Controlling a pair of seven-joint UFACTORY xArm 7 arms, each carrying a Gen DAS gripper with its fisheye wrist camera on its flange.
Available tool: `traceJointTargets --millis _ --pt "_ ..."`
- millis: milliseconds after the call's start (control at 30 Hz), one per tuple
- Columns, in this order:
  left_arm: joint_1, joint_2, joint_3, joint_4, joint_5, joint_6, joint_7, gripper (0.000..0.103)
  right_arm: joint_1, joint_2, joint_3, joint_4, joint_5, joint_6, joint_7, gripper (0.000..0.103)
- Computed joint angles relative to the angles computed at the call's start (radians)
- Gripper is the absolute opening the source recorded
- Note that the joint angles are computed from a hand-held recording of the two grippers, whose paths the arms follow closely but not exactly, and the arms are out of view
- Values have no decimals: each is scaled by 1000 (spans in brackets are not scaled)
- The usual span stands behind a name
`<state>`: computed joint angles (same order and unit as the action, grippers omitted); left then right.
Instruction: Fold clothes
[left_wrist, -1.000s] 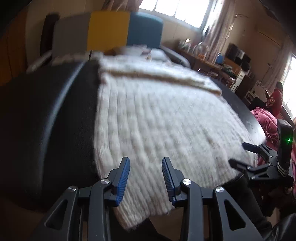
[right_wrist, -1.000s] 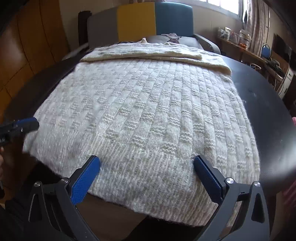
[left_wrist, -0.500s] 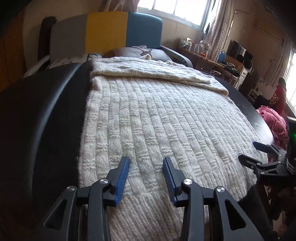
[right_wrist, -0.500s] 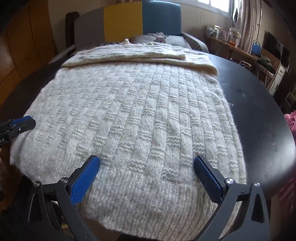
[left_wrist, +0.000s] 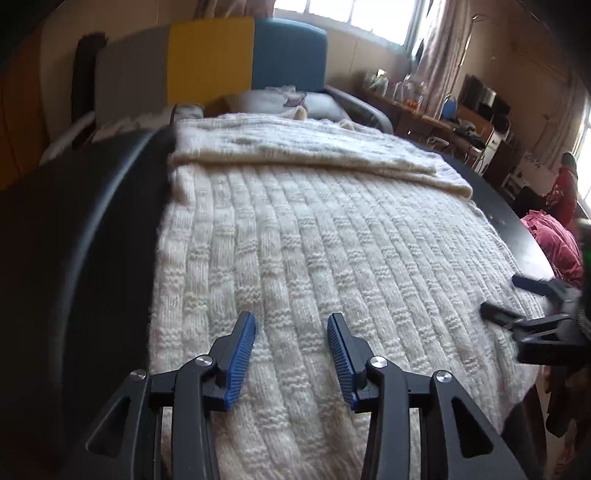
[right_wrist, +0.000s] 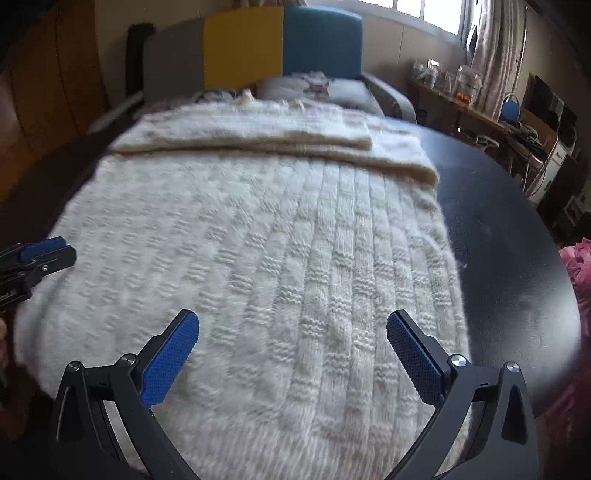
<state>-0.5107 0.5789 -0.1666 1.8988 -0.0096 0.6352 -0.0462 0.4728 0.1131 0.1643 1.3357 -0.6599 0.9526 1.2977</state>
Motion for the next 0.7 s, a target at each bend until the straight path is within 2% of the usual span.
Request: traceJointTargets --millis 100,200,300,367,467,600,700 --pt "-2 -13 2 -24 9 -21 8 42 -7 -6 -5 -31 1 -39 31 103" --pt "33 -29 -40 -34 -63 -48 22 42 -3 -7 -2 -30 -10 -30 66 103" --pt "26 -4 -40 27 -75 -57 36 42 2 0 1 -17 -9 -7 90 103" --pt "4 32 -21 97 -47 -24 40 42 9 17 4 13 -9 31 61 103" --pt "-40 132 21 271 3 89 16 42 16 24 -1 43 -6 57 34 103" --pt "-80 268 72 485 42 210 -49 42 24 38 -12 95 -68 117 20 103" --pt "-89 277 100 473 60 209 -116 42 11 64 -26 126 -57 133 -23 103"
